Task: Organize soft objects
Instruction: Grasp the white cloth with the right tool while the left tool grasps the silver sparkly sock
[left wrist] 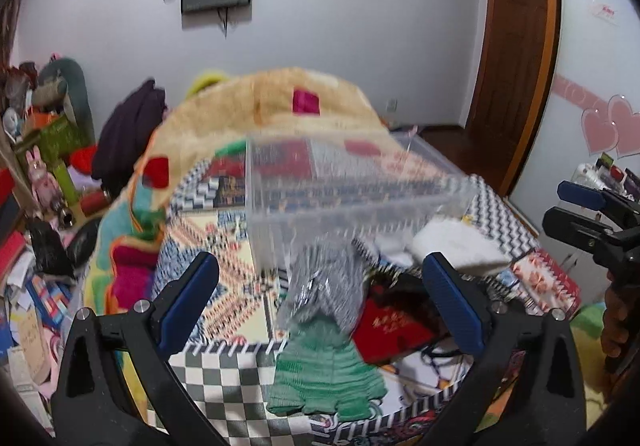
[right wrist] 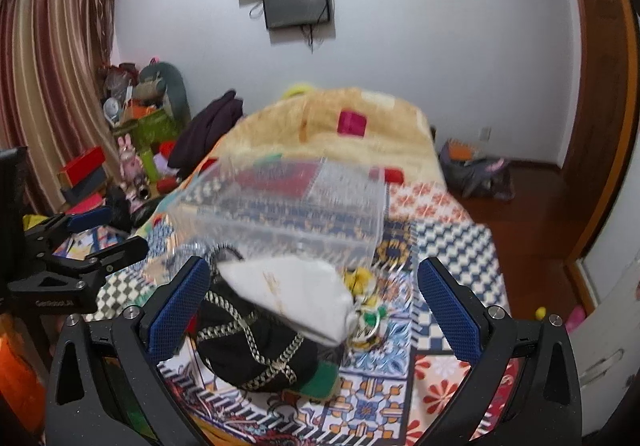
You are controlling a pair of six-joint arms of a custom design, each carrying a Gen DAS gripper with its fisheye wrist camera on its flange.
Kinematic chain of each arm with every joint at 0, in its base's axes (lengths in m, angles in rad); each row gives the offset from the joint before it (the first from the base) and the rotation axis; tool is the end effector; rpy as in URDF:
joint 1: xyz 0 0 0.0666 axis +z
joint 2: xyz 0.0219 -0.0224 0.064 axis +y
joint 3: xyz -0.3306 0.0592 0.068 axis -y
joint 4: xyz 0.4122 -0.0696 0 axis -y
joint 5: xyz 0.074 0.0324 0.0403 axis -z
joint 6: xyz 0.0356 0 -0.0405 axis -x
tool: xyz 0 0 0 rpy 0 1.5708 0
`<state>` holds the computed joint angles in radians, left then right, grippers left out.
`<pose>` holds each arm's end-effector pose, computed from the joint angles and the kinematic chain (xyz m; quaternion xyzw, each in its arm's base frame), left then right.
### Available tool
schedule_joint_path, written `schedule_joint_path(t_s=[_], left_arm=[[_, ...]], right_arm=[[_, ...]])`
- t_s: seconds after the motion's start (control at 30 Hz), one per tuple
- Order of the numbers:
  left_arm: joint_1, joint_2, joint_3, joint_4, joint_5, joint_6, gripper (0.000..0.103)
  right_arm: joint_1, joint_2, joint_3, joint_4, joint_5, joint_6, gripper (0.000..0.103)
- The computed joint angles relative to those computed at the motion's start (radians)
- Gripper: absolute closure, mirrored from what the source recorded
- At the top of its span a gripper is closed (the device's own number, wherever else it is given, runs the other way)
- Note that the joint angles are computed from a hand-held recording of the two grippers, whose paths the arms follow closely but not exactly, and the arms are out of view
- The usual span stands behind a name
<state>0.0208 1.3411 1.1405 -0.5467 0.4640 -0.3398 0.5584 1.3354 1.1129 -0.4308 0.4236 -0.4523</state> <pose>0.4945 -0.0060 0.3138 0.2325 0.8659 -0.1374 0.4210 0.4298 0.2508 0.3121 0.0465 0.8803 0.0447 0.4701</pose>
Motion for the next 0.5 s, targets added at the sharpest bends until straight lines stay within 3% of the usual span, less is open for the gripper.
schedule_joint_path(t_s=[0.07, 0.17, 0.3, 0.5], left_arm=[[-0.002, 0.033, 0.017, -0.019, -0.008, -0.004, 0.0], [-0.002, 0.084, 0.056, -0.062, -0.003, -0.01, 0.014], [-0.001, 0.133, 0.091, -0.095, 0.003, -0.006, 0.021], [0.001, 0.197, 0.14, -0.144, 0.034, -0.002, 0.04]], right_arm=[[-0.008, 0.012, 0.003, -0.011, -0.031, -0.011, 0.003], [-0.017, 0.041, 0.022, -0.041, -0.081, -0.019, 0.012], [-0.029, 0.082, 0.054, -0.074, -0.133, -0.023, 0.021], [-0.048, 0.15, 0.107, -0.113, -0.211, -0.008, 0.04]])
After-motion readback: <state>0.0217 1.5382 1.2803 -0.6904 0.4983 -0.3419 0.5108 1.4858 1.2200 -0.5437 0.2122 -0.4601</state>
